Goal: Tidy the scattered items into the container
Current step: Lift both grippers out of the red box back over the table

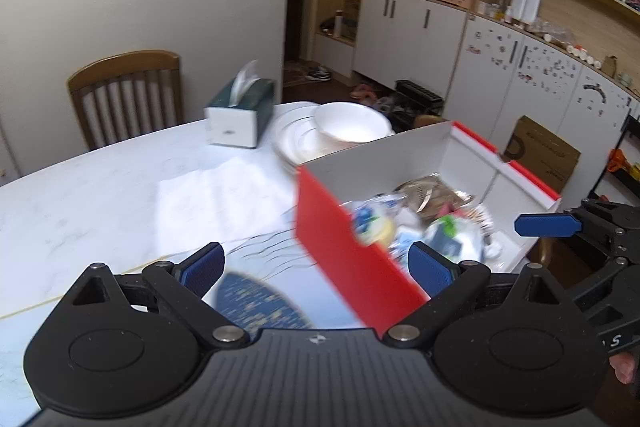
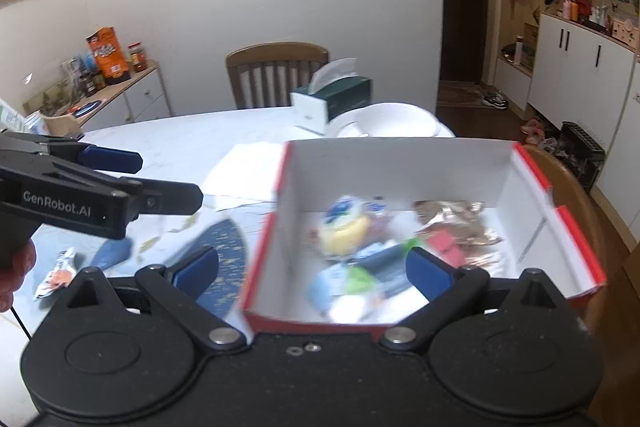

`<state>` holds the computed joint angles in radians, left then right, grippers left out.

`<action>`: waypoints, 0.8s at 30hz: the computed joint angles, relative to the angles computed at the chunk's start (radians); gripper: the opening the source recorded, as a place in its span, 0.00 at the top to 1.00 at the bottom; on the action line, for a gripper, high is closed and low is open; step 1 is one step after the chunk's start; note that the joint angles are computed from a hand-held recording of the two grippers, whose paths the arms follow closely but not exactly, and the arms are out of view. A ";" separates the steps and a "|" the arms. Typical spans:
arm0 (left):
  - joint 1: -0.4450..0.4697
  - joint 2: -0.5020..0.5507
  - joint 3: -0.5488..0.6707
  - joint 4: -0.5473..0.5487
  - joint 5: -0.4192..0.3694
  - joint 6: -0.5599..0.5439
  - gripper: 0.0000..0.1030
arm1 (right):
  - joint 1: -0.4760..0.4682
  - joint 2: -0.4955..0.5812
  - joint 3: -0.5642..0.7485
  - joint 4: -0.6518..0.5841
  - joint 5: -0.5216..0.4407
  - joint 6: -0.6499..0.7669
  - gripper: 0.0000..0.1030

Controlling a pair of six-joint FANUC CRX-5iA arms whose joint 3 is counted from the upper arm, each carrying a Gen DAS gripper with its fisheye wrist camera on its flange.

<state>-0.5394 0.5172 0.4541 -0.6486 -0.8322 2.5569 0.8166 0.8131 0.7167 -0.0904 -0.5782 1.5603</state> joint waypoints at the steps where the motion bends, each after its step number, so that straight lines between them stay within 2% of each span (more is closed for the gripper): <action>1: -0.002 -0.019 -0.025 -0.013 -0.002 0.017 0.04 | 0.009 -0.003 -0.005 -0.003 0.001 0.002 0.03; 9: 0.002 -0.160 -0.212 -0.070 -0.001 0.115 0.04 | 0.083 -0.027 -0.061 0.025 0.022 -0.036 0.03; 24: 0.043 -0.336 -0.466 -0.084 0.035 0.148 0.04 | 0.193 -0.040 -0.118 0.101 0.042 -0.141 0.03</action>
<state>-0.4960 0.1812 -0.0114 -0.7330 -0.7976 2.7044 1.0098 0.7731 0.5985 0.0106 -0.5364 1.4194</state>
